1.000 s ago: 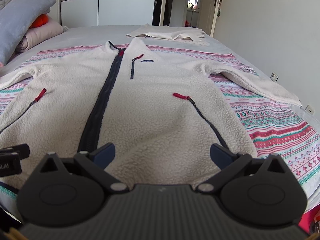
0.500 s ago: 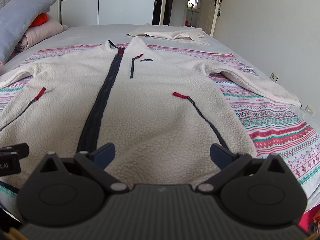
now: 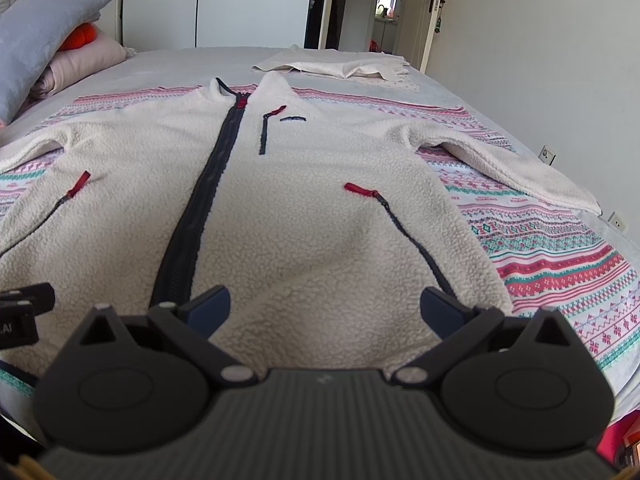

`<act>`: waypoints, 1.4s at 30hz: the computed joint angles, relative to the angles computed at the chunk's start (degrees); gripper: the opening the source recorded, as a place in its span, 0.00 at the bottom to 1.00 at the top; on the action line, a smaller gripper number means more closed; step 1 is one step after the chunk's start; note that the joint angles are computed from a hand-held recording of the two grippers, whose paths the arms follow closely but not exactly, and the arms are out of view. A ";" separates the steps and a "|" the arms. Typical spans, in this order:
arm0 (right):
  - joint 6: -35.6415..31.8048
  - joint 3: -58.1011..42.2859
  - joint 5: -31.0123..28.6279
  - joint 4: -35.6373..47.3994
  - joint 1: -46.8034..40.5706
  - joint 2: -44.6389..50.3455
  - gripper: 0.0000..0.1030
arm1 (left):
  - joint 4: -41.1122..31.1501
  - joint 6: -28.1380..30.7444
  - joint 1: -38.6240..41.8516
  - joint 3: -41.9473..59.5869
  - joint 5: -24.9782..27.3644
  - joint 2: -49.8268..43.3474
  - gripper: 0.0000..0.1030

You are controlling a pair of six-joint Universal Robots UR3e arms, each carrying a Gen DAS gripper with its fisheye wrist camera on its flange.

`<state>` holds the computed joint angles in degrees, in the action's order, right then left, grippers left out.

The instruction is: Fold large clothes

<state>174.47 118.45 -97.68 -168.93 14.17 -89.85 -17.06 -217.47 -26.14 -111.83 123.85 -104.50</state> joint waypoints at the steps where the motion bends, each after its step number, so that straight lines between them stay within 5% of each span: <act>1: -0.04 0.04 -0.01 -0.02 -0.02 -0.03 1.00 | 0.03 0.00 0.01 -0.03 0.02 0.01 1.00; 27: -0.41 1.02 0.96 0.42 -3.85 -1.44 1.00 | 2.55 1.03 2.97 -3.88 -3.91 2.95 1.00; 36: -6.35 1.87 23.44 16.42 -25.71 -13.40 1.00 | 6.65 7.40 16.79 -16.61 -17.29 17.30 1.00; 42: -15.20 -2.34 44.16 37.42 -42.72 -15.71 1.00 | -2.76 19.17 37.77 -27.16 -39.08 37.53 1.00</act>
<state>159.26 116.10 -53.52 -131.51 -28.55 -105.56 -19.82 -198.30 11.63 -138.99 84.76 -66.98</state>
